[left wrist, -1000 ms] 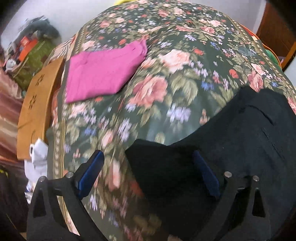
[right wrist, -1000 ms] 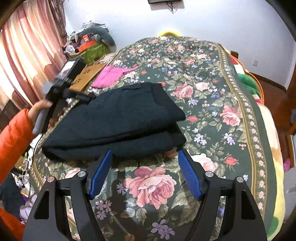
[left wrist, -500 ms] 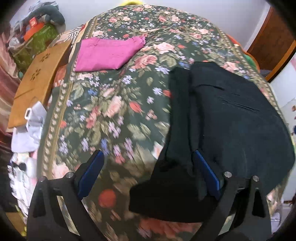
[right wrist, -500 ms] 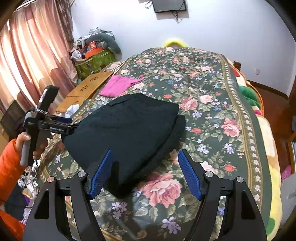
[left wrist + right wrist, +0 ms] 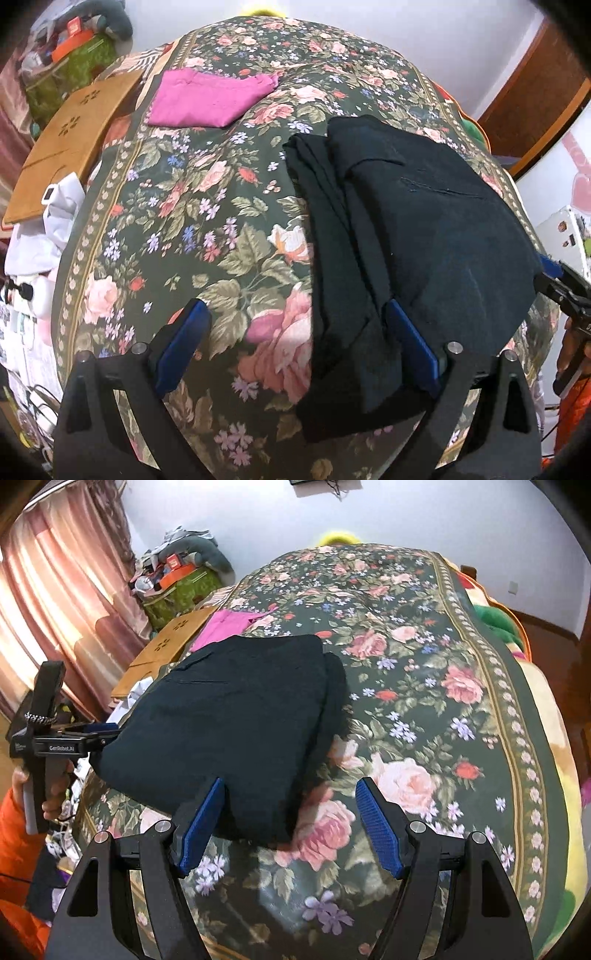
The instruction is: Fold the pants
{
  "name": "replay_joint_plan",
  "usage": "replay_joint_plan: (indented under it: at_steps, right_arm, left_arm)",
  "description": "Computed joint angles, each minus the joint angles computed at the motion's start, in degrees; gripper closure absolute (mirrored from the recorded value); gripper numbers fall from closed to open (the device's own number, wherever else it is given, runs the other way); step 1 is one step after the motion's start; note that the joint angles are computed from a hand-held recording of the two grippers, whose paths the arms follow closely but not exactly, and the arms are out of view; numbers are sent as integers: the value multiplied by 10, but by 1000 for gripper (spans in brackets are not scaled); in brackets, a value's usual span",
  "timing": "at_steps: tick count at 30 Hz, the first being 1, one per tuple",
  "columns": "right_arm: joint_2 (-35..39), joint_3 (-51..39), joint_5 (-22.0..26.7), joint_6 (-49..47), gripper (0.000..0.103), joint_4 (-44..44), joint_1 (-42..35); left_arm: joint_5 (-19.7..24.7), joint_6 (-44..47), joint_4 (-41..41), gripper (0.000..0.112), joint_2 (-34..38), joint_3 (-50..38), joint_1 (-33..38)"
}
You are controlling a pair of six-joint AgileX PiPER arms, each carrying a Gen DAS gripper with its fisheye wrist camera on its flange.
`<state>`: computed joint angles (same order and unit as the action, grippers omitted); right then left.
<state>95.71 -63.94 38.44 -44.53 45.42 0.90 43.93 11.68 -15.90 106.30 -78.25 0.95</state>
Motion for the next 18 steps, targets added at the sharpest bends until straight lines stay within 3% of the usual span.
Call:
replay_joint_plan:
  at_steps: [3,6,10,13,18]
  right_arm:
    - [-9,0,3,13,33,-14,-3]
    - [-13,-13,5,25,33,-32,-6]
    - [1,-54,5,30,33,-38,-6]
    - [31,-101,2,42,33,-48,3]
    - [112,-212,33,68,33,-68,18]
  left_arm:
    - [8,-1,2,15,-9,-6,12]
    - [-2,-40,67,15,-27,-13,5]
    - [-1,-44,90,15,-23,-53,10]
    - [13,-34,69,15,7,-115,13]
    - [82,-11,22,15,100,-263,-1]
